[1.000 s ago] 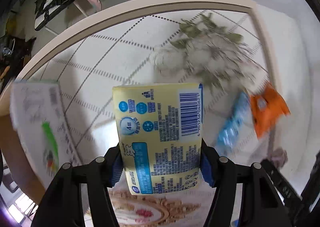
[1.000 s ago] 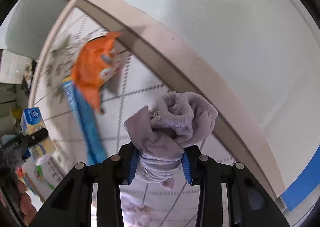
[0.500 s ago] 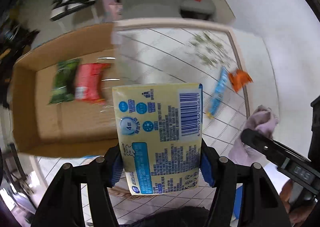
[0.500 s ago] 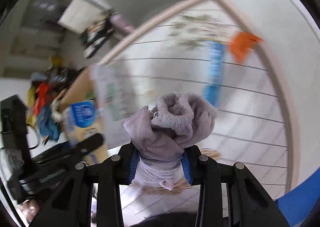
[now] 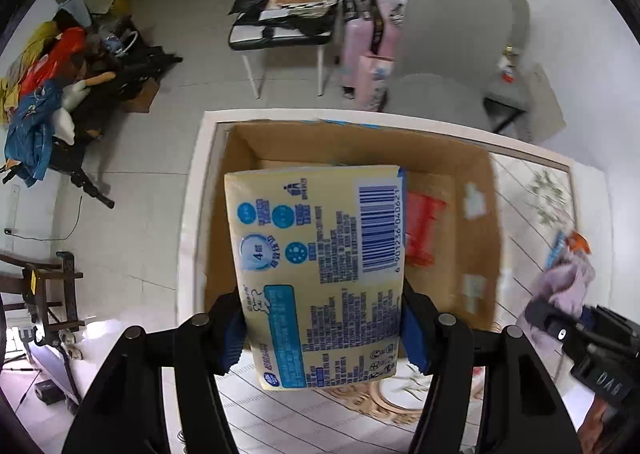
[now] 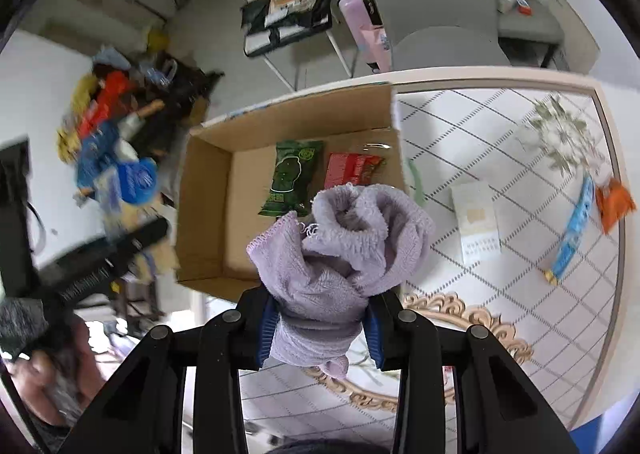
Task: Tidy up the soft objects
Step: 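Carry the carton and cloth into the box and release both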
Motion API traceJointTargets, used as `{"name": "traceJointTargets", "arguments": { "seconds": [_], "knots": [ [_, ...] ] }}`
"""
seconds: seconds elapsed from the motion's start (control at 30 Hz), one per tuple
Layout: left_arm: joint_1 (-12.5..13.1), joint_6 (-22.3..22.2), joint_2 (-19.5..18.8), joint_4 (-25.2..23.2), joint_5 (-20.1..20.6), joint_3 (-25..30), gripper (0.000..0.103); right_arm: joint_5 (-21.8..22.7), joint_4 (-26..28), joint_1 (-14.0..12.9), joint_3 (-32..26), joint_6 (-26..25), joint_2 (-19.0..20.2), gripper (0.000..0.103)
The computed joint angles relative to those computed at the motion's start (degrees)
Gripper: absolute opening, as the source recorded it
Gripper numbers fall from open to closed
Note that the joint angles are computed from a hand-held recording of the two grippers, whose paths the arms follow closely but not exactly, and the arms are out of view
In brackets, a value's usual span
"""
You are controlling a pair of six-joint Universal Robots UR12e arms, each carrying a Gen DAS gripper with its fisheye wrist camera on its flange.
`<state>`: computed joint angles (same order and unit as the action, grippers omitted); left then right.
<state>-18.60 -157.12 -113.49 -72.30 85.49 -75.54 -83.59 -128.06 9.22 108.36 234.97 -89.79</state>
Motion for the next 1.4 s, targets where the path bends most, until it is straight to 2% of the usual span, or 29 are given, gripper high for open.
{"name": "traceJointTargets", "arguments": {
  "seconds": [0.17,0.3,0.53,0.77,0.8,0.87,0.9,0.93,1.03,1.1,1.17,1.23,1.33,1.4],
  "knots": [
    [-0.2,1.6,-4.9,-1.6,2.8,4.4,0.061,-0.2,6.1,-0.2,-4.9,-2.2,6.0,0.039],
    [-0.8,2.8,-8.4,-2.6,4.5,6.9,0.061,0.3,8.8,-1.0,-6.0,-3.6,8.9,0.039],
    [-1.7,4.2,-13.4,-5.5,6.0,11.1,0.061,1.8,11.8,-2.0,-6.4,-5.4,11.9,0.04],
    [-2.1,4.0,-16.2,-8.5,5.6,14.8,0.062,4.3,14.1,-2.3,-5.8,-6.2,13.5,0.043],
    [-2.1,4.2,-16.8,-9.8,5.3,15.7,0.062,4.7,14.5,-2.5,-5.8,-6.5,13.7,0.046],
    [-2.4,4.9,-18.1,-12.7,6.2,17.8,0.062,4.8,15.0,-2.5,-5.9,-7.0,13.8,0.068],
    [-2.4,4.9,-18.3,-13.1,6.2,18.2,0.062,4.2,14.6,-2.4,-5.9,-7.4,13.7,0.086],
    [-2.3,4.7,-18.5,-13.5,5.9,18.6,0.062,3.3,14.9,-2.1,-6.2,-7.4,13.7,0.091],
    [-1.9,3.7,-18.2,-14.3,4.5,18.8,0.065,1.2,15.9,-1.5,-7.1,-6.6,13.4,0.091],
    [-1.6,4.3,-17.4,-14.1,3.5,17.9,0.083,0.1,16.6,-1.2,-7.6,-6.2,13.3,0.093],
    [-1.3,5.8,-15.7,-12.0,2.9,15.5,0.094,-0.7,16.5,-0.8,-8.1,-5.5,13.1,0.094],
    [-1.1,6.5,-14.0,-11.0,2.6,13.3,0.097,-1.2,16.5,-0.5,-8.5,-4.9,13.1,0.094],
    [-0.1,6.6,-11.5,-11.0,-0.4,10.5,0.097,-1.7,16.0,-0.1,-8.6,-3.9,12.7,0.094],
    [0.4,7.2,-9.3,-9.1,-1.3,7.8,0.097,-2.8,16.2,0.5,-8.9,-3.8,12.4,0.094]
  ]
}}
